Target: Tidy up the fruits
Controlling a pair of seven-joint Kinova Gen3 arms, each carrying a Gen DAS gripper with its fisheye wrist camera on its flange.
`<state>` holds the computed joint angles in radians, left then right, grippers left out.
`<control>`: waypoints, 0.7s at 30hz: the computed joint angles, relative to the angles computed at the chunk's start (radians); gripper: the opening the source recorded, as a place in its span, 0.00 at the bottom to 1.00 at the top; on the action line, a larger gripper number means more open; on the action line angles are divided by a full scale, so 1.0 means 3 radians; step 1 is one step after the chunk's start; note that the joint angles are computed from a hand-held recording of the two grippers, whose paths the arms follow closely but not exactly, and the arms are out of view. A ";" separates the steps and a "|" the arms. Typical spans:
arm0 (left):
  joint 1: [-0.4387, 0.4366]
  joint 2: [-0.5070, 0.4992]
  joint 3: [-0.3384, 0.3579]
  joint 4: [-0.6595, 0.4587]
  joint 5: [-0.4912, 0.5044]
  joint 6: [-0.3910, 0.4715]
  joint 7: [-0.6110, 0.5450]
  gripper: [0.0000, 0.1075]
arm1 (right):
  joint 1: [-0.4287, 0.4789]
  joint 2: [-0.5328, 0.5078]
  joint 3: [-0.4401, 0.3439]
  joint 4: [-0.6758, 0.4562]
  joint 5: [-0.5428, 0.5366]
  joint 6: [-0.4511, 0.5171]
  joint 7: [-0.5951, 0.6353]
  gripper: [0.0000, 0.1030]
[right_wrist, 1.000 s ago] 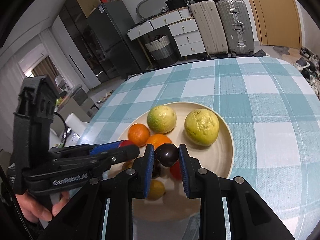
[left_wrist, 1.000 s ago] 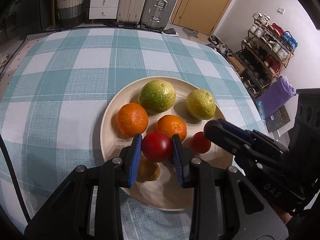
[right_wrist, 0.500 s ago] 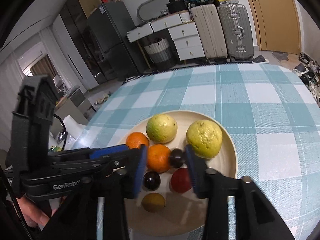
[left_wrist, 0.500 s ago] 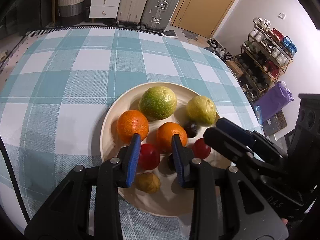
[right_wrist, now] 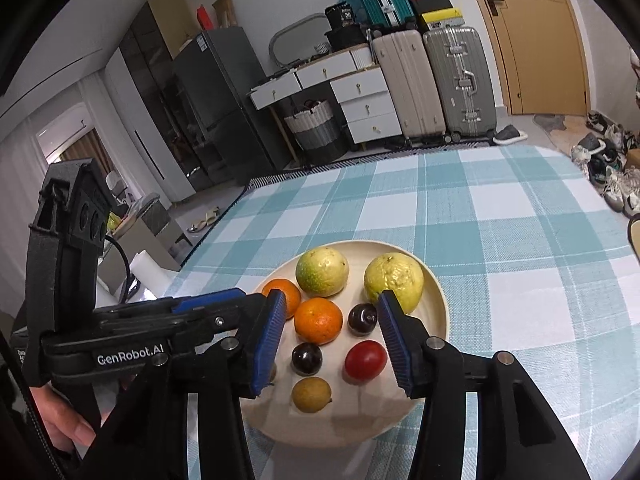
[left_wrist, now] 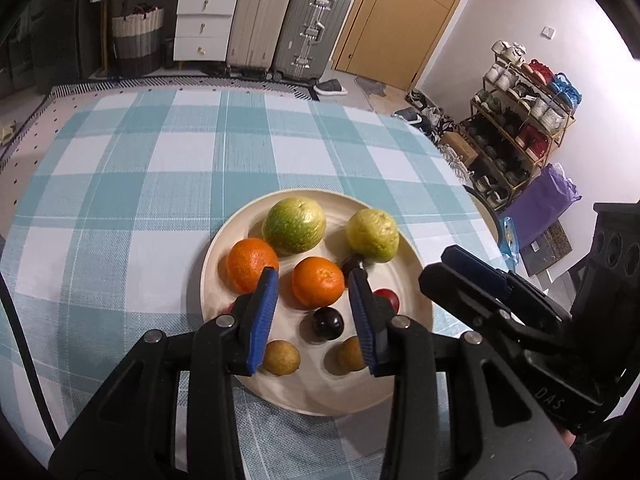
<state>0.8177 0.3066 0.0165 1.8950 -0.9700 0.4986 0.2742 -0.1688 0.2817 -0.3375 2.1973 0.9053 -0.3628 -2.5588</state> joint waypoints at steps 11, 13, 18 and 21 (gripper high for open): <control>0.0252 -0.0121 0.0229 -0.0064 -0.0422 0.0836 0.0475 0.71 | -0.0149 -0.0321 0.0304 0.0362 -0.0629 -0.0465 0.0542 0.88; 0.0293 -0.0152 0.0295 -0.0053 -0.0550 0.1021 0.0624 0.76 | -0.0158 -0.0364 0.0327 0.0393 -0.0625 -0.0492 0.0536 0.91; 0.0388 -0.0202 0.0502 -0.0034 -0.0821 0.1506 0.0890 0.81 | -0.0209 -0.0512 0.0429 0.0571 -0.0783 -0.0711 0.0656 0.99; 0.0403 -0.0202 0.0632 -0.0068 -0.0869 0.1753 0.0928 0.94 | -0.0287 -0.0617 0.0481 0.0668 -0.0970 -0.0775 0.0838 1.00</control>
<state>0.9385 0.2461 0.2059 1.8746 -1.2308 1.0243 0.5526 -0.2550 0.0967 -0.1931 2.3977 0.6143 -0.5953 -2.3073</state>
